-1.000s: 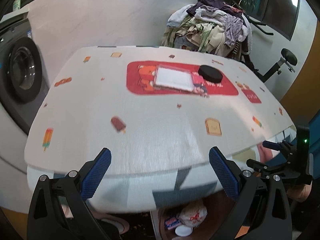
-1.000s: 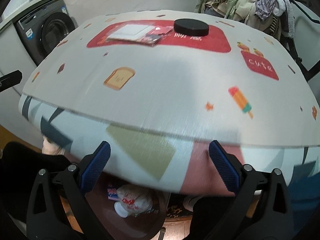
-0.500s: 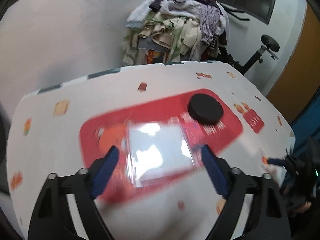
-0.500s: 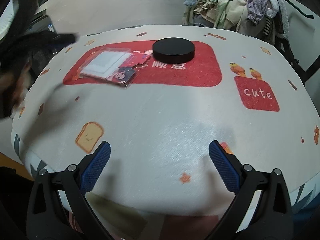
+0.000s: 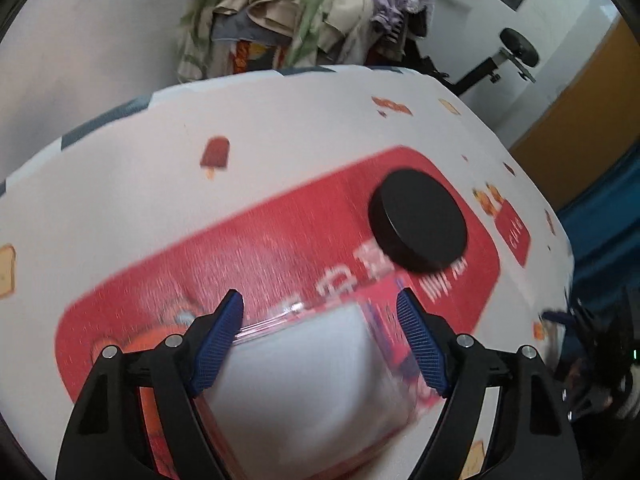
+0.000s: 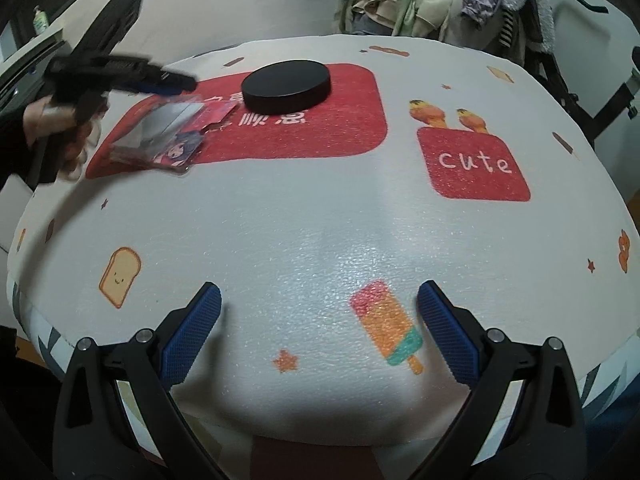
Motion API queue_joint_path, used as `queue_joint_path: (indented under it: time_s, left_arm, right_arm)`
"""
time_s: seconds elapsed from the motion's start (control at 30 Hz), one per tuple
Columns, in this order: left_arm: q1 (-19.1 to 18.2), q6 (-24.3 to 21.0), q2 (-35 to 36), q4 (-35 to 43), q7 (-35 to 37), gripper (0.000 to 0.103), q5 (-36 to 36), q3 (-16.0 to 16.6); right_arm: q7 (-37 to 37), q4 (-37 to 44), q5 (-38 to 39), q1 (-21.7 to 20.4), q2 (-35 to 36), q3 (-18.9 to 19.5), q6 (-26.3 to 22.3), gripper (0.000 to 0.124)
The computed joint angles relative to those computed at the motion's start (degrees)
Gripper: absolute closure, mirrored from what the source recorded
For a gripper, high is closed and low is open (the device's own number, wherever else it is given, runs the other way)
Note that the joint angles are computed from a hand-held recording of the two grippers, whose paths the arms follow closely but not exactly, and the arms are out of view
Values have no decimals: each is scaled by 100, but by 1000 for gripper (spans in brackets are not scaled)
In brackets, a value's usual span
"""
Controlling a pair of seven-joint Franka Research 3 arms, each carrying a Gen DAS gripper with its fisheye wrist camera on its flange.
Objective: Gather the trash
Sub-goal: 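Move the left gripper to the clear packaged card and grasp it, then grasp the black round lid with the right gripper while the left holds the card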
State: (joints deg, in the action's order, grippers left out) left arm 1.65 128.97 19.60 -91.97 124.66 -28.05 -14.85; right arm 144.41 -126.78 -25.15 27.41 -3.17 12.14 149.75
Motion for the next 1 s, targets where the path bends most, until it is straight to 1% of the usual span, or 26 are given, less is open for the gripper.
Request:
queue_joint_path:
  time_s: [0.07, 0.13, 0.27, 0.33, 0.37, 0.43, 0.5, 0.53, 0.6, 0.63, 0.7, 0.8, 0.87, 1.0]
  left_arm:
    - [130, -173, -177, -216, 179, 26, -216, -25]
    - [199, -388, -368, -435, 267, 26, -367, 20]
    - [199, -496, -884, -1036, 576, 26, -627, 158]
    - [165, -594, -1227, -1422, 811, 22, -863, 232]
    - [105, -593, -1367, -1584, 923, 21, -915, 276]
    - [-62, -487, -1700, -1983, 1187, 10, -896, 345]
    - [-288, -220, -2004, -2386, 1462, 8, -786, 389]
    - [-416, -32, -2121, -2560, 1509, 8, -608, 392]
    - [-649, 401, -2215, -2780, 1323, 8, -146, 389]
    - [-741, 592, -2197, -2830, 1047, 8, 180, 378]
    - [-867, 847, -2138, -2839, 553, 8, 510, 395]
    - [-956, 863, -2053, -2734, 286, 7, 522, 451]
    - [-999, 1025, -2017, -2742, -17, 7, 827, 436]
    - [-1048, 1083, -2005, -2776, -310, 7, 1100, 422]
  right_arm:
    - [8, 15, 11, 4, 40, -1, 33, 27]
    - [20, 66, -17, 32, 85, 9, 14, 27]
    - [-14, 164, -67, 121, 122, 22, 20, 27]
    - [-7, 192, -166, 161, 96, 41, -19, 27]
    - [-4, 193, -185, 174, 77, 47, -38, 27]
    - [15, 168, -208, 189, 18, 61, -65, 27]
    - [50, 122, -215, 180, -48, 73, -94, 27]
    - [80, 101, -221, 171, -78, 83, -107, 27]
    - [171, 38, -235, 142, -165, 103, -115, 27]
    - [195, 16, -239, 123, -196, 116, -114, 27]
    - [245, -38, -261, 84, -275, 144, -125, 27]
    - [260, -122, -241, 27, -365, 183, -136, 27]
    - [248, -167, -204, -7, -401, 202, -145, 27]
    - [281, -224, -160, -67, -430, 235, -129, 27]
